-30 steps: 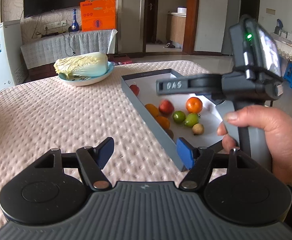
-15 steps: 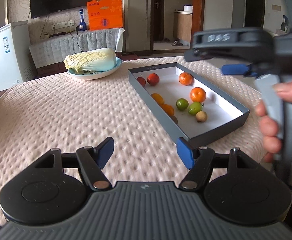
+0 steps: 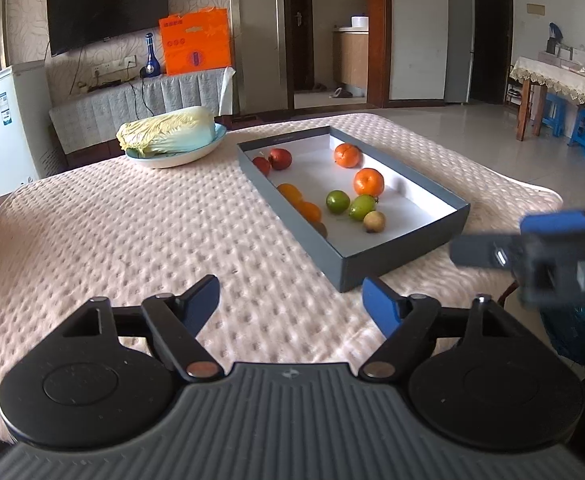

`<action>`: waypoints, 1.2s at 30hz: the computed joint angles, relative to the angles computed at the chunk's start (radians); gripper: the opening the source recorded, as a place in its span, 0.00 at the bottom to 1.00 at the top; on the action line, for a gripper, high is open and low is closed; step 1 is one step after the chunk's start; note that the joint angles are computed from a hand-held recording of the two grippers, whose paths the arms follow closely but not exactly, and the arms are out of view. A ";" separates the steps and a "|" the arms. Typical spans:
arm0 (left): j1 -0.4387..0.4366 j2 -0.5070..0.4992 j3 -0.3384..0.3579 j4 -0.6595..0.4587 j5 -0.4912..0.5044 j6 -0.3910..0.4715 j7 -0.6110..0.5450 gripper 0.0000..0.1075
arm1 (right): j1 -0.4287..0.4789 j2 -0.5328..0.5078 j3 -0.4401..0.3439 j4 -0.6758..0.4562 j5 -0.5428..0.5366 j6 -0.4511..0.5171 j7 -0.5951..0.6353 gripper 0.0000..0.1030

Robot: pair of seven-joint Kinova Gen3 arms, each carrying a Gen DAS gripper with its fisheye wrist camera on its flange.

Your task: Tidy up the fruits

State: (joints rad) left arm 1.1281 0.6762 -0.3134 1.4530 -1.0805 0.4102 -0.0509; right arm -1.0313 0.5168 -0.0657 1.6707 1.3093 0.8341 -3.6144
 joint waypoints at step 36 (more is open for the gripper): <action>0.005 0.003 0.115 0.012 -0.222 0.226 0.229 0.96 | -0.023 0.001 0.004 0.012 -0.090 0.018 0.180 0.79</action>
State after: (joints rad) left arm 1.1331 0.6791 -0.1986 1.4655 -1.3028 0.6359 0.1779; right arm -1.0547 0.5177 -0.0616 1.6824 1.2196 0.8524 -3.4347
